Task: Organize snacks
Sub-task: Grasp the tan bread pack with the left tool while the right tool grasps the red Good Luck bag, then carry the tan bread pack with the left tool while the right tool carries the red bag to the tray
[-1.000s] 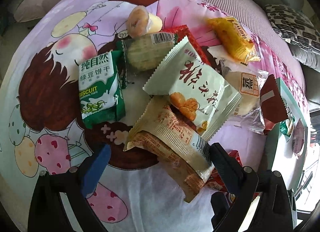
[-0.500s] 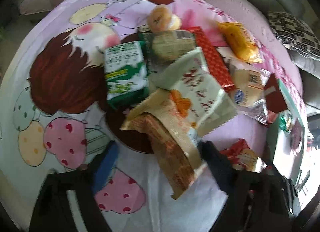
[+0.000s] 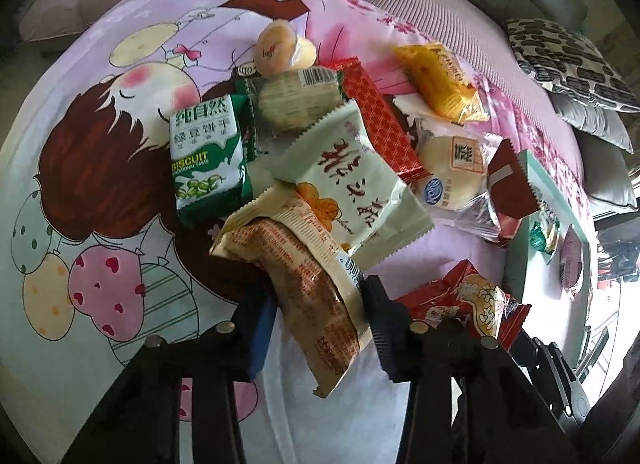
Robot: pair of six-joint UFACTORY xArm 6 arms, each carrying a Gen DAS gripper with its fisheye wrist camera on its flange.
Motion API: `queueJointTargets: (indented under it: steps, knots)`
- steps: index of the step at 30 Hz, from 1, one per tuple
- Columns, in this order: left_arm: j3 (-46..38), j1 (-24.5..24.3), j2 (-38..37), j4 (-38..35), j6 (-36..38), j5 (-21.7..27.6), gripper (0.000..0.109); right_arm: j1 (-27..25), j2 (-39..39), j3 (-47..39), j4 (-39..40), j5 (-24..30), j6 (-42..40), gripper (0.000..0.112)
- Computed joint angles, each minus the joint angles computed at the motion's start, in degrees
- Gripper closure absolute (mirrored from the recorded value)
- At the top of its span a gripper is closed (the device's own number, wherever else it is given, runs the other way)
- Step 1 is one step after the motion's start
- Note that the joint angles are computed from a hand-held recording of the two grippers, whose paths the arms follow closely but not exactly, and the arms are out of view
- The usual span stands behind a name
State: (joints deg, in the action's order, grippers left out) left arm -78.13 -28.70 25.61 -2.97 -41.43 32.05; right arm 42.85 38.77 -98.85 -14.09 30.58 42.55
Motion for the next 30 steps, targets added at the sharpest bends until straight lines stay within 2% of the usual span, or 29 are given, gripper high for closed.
queueJointTargets:
  steps: [9,16,21,30]
  knots:
    - [2.1,0.6,-3.1,1.7,-1.0,-3.7,0.07,-0.6,-3.1,4.0,-3.3,-3.5,4.7,0.055]
    - [7.1,0.7,-8.2,4.7,-4.0,-7.9,0.071,-1.0,-5.4,6.7,-5.6,-5.6,7.5,0.055]
    - [7.6,0.5,-8.0,6.8,-5.2,-11.8,0.071,-1.5,-7.3,9.0,-7.9,-7.4,10.4,0.055]
    - [5.2,-0.9,-6.7,9.1,-4.6,-13.2,0.071,-3.0,-10.4,12.8,-11.7,-9.4,16.0,0.055]
